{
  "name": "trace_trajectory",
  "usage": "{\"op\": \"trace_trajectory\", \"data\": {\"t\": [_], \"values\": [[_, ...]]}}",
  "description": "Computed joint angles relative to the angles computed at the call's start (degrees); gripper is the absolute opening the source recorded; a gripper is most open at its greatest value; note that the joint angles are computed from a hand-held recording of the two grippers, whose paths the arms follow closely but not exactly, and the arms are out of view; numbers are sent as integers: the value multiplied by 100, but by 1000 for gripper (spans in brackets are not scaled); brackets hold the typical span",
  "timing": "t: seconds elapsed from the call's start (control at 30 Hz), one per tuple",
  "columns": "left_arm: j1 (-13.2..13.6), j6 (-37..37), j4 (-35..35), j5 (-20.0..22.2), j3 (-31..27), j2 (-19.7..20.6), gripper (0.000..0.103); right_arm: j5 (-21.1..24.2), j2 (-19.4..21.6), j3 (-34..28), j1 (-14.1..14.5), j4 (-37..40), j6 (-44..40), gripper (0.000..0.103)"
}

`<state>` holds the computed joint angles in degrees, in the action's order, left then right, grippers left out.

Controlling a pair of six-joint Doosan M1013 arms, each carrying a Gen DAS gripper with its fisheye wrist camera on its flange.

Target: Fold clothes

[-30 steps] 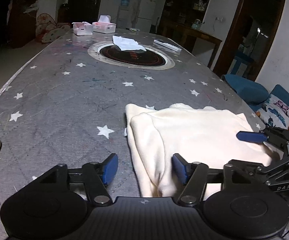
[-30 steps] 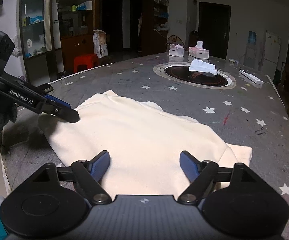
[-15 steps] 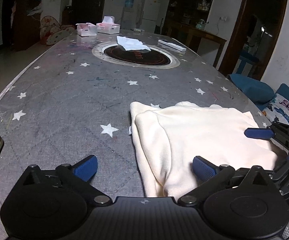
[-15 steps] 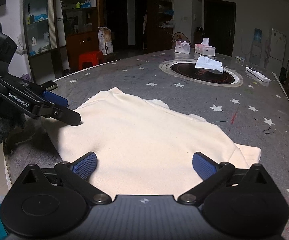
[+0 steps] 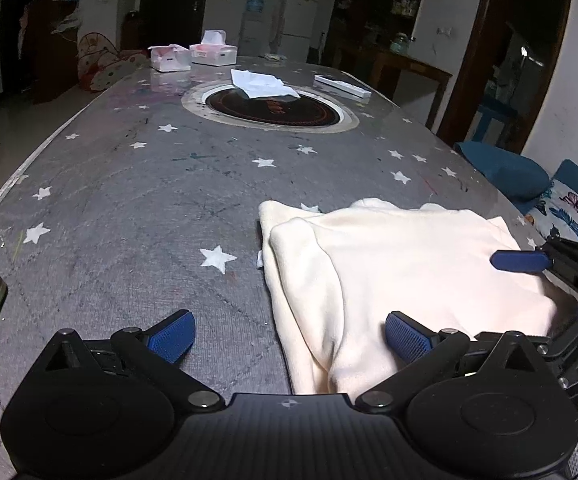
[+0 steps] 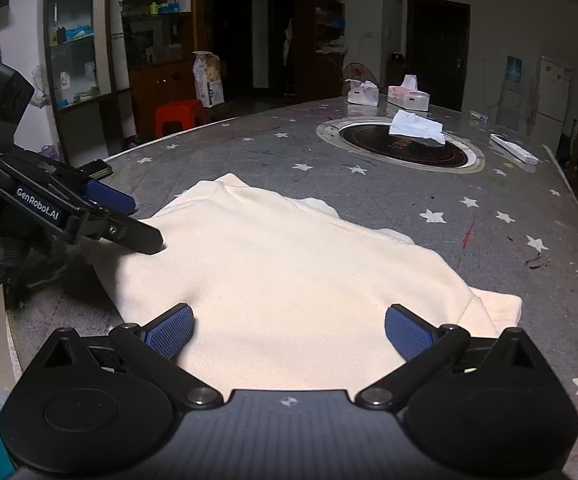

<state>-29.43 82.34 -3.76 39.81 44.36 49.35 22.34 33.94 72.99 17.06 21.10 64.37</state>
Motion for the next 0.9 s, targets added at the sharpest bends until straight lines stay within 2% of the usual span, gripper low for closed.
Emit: {"op": "trace_trajectory", "data": {"t": [0.1,0.17,0.23,0.37,0.4,0.47,0.57,0.7,0.8,0.9], "values": [[10,-180,196,-40,65,-58,103,-59,-43,6,73,-609,562,98],[7,-491,537,-171,144,-114,102,-23,-93,14,107,-626,496,94],[15,-827,792,-241,177,-152,102,58,-129,8,137,-367,100,92],[51,-1325,1034,-150,87,-138,89,290,-144,-61,220,212,-846,81],[65,-1362,978,-103,63,-128,84,349,-130,-93,250,326,-1079,80],[93,-1425,849,-10,17,-110,76,410,-97,-151,319,422,-1413,67],[137,-1454,596,120,-47,-78,69,513,-30,-262,409,449,-1810,62],[196,-1434,156,198,-55,-76,69,635,97,-445,511,334,-2185,52],[219,-1386,-119,198,-37,-87,69,579,181,-544,623,-230,-2023,46],[232,-1342,-348,226,-42,-87,70,543,248,-618,695,-635,-1832,34]]}}
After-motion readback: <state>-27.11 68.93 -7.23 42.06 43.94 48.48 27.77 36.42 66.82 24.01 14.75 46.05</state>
